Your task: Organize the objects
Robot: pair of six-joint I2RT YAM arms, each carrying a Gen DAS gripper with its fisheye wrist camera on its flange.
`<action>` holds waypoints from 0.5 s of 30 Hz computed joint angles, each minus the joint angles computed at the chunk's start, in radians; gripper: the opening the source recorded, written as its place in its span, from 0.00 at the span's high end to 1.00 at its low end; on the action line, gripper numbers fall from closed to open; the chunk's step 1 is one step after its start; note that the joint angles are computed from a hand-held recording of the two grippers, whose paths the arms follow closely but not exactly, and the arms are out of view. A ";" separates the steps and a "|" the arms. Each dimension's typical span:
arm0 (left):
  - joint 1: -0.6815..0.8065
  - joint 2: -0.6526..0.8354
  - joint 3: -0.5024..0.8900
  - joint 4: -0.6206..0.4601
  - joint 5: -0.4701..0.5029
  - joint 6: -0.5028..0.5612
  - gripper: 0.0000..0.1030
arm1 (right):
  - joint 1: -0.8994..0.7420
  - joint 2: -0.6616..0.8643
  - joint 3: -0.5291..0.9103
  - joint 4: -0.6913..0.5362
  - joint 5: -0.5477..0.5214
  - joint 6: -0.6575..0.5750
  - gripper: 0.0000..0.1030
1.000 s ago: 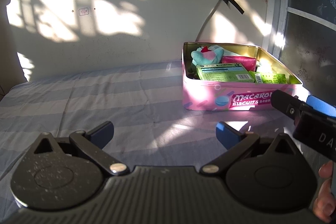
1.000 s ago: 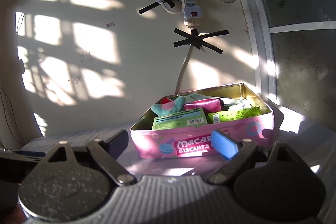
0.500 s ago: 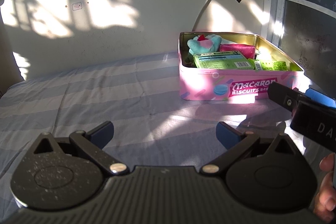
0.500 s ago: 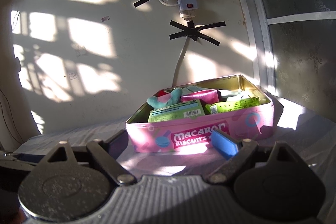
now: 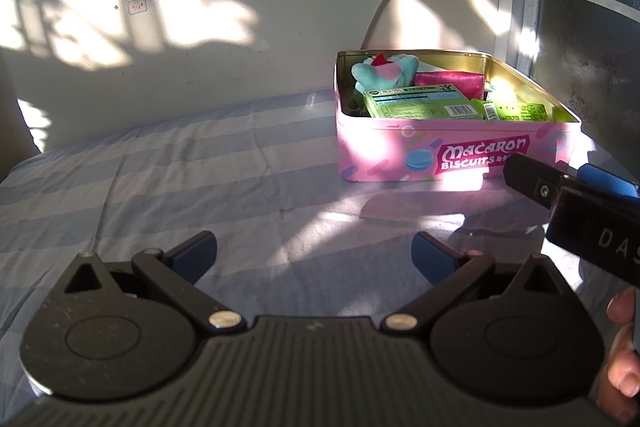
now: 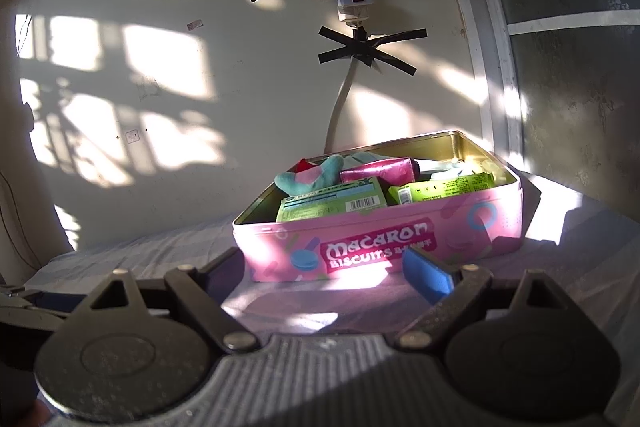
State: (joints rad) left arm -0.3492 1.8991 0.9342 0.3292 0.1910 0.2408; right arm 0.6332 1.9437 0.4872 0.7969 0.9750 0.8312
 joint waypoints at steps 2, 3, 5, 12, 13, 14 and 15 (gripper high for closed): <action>-0.001 0.004 0.004 -0.003 -0.002 0.000 0.00 | -0.006 0.005 0.002 0.002 -0.008 -0.002 0.13; -0.002 0.006 0.005 -0.003 -0.003 0.000 0.00 | -0.007 0.007 0.004 0.002 -0.010 -0.003 0.13; -0.002 0.011 0.010 -0.007 -0.003 0.001 0.00 | -0.011 0.012 0.005 0.004 -0.015 -0.004 0.13; -0.003 0.032 0.031 -0.020 -0.006 -0.002 0.00 | -0.025 0.022 0.008 0.009 -0.034 -0.008 0.13; -0.003 0.035 0.034 -0.022 -0.006 -0.002 0.00 | -0.027 0.024 0.010 0.009 -0.037 -0.008 0.13; -0.003 0.037 0.036 -0.024 -0.005 -0.001 0.00 | -0.028 0.026 0.011 0.008 -0.038 -0.008 0.13; -0.002 0.041 0.041 -0.028 -0.003 0.000 0.00 | -0.030 0.027 0.012 0.008 -0.040 -0.008 0.13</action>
State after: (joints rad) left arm -0.3511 1.9397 0.9753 0.3010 0.1883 0.2412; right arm 0.6032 1.9710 0.4994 0.8045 0.9350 0.8231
